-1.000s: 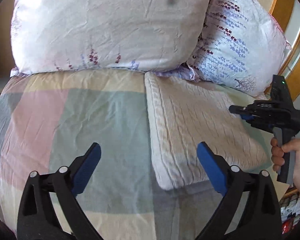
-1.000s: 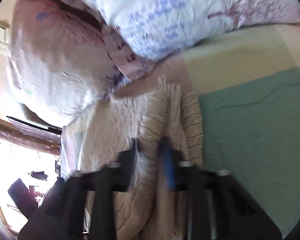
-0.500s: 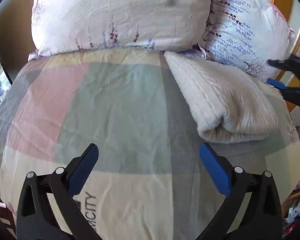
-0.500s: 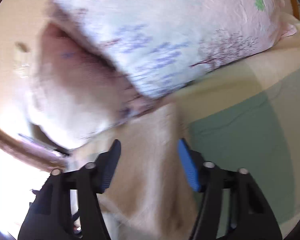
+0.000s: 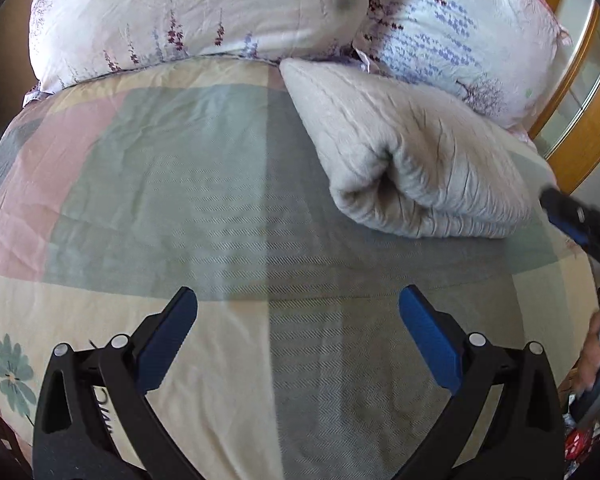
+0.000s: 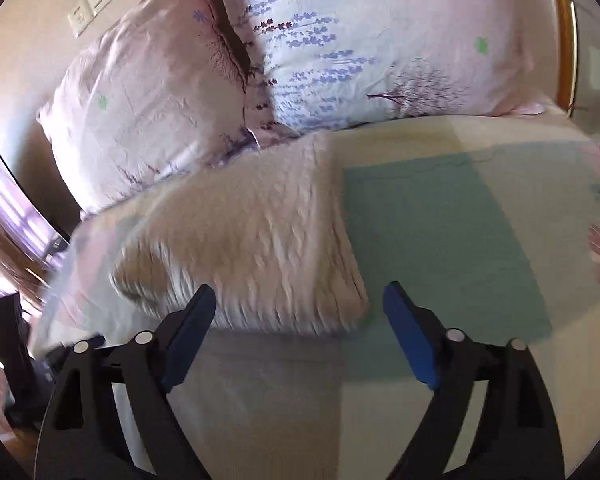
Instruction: Fold small clothes
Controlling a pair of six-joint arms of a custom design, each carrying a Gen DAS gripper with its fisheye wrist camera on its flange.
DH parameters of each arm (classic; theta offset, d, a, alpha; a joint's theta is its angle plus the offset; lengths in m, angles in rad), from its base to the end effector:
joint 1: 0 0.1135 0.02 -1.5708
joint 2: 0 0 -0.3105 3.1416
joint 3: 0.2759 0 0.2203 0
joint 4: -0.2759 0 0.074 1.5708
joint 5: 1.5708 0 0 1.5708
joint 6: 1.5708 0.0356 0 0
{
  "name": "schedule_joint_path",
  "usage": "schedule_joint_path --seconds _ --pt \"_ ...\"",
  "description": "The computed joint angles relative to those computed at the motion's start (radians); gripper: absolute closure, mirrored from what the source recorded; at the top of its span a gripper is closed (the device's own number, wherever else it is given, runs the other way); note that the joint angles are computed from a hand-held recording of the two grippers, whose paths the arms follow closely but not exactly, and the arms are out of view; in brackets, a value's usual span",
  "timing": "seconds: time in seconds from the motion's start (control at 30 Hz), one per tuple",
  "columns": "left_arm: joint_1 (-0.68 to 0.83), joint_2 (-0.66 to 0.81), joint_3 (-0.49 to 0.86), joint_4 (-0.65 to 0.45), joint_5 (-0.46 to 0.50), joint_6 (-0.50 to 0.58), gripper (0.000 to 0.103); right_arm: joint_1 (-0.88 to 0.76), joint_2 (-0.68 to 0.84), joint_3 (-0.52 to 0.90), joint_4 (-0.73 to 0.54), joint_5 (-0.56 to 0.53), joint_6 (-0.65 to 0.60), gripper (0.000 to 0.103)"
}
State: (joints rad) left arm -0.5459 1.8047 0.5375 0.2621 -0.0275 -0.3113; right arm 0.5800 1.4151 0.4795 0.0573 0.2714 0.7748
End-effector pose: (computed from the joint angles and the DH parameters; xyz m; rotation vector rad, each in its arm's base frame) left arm 0.2324 -0.1400 0.1387 0.2942 2.5851 -0.2817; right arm 0.1851 0.1099 0.2019 0.3545 2.4007 0.2902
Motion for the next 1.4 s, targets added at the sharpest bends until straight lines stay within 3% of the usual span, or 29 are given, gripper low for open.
schedule_joint_path --seconds 0.03,0.07,0.23,0.3,0.4,0.57,1.4 --pt "-0.016 0.019 0.004 0.0 -0.018 -0.01 0.002 0.053 0.034 -0.005 -0.041 0.041 0.037 0.015" --pt "-0.033 0.039 0.008 0.002 -0.042 -0.022 0.002 0.081 0.112 -0.014 -0.004 0.051 0.063 0.015" --pt "-0.111 0.079 0.011 0.023 -0.173 -0.023 0.002 0.144 0.21 0.02 -0.074 0.09 0.124 0.014" --pt "-0.126 0.09 0.013 0.028 -0.202 -0.017 0.002 0.165 0.232 0.039 -0.103 0.107 0.123 0.007" --pt "-0.126 0.093 0.001 0.057 -0.209 -0.021 0.002 0.217 0.267 0.073 -0.163 0.145 0.133 0.003" --pt "-0.128 0.094 -0.014 0.088 -0.21 -0.008 0.002 0.223 0.282 0.072 -0.157 0.154 0.169 0.001" --pt "-0.112 0.097 0.016 0.044 -0.18 0.027 0.002 0.24 0.298 0.083 -0.174 0.17 0.211 0.001"
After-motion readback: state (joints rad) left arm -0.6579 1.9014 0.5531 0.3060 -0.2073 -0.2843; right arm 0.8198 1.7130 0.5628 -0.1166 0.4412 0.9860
